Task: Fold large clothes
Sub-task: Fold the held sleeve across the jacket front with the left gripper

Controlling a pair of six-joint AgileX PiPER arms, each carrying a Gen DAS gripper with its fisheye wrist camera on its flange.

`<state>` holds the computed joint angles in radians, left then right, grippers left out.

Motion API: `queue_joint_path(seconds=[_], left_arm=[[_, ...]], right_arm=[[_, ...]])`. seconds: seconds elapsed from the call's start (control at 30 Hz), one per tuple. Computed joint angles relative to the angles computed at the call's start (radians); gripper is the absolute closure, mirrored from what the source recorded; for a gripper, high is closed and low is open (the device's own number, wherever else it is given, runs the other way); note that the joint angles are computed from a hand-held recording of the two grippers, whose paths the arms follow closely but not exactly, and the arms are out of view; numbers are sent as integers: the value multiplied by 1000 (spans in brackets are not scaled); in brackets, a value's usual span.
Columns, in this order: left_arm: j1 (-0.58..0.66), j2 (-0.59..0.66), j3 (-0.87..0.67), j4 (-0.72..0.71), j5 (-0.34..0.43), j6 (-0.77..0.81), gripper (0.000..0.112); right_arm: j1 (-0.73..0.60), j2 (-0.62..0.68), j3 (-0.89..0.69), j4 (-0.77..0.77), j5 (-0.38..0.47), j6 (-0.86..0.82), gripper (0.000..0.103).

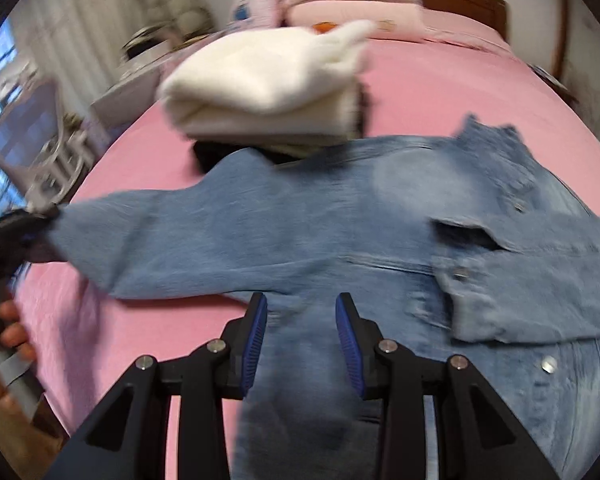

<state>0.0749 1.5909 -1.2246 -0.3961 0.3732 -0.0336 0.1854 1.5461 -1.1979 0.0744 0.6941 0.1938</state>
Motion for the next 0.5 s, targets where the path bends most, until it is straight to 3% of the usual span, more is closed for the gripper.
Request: queue_joint_path(seconds=[0.07, 0.13, 0.27, 0.3, 0.37, 0.43, 0.5], left_arm=[[-141, -43, -52, 163, 4, -118, 107], [-299, -33, -154, 292, 62, -214, 107], [-579, 121, -396, 411, 165, -280, 107], [-632, 187, -490, 414, 224, -270, 107], [-746, 358, -690, 391, 336, -219, 101], [-811, 509, -890, 340, 485, -165, 73], [-878, 654, -1090, 379, 614, -177, 61]], right_arm=[[-93, -51, 32, 49, -3, -44, 68], [-201, -101, 57, 109, 3, -113, 68], [-466, -186, 92, 202, 31, -276, 67], [-518, -194, 99, 224, 36, -312, 67], [-667, -200, 111, 289, 59, -428, 67], [-764, -187, 113, 314, 74, -492, 67], [-870, -162, 109, 360, 108, -577, 67]])
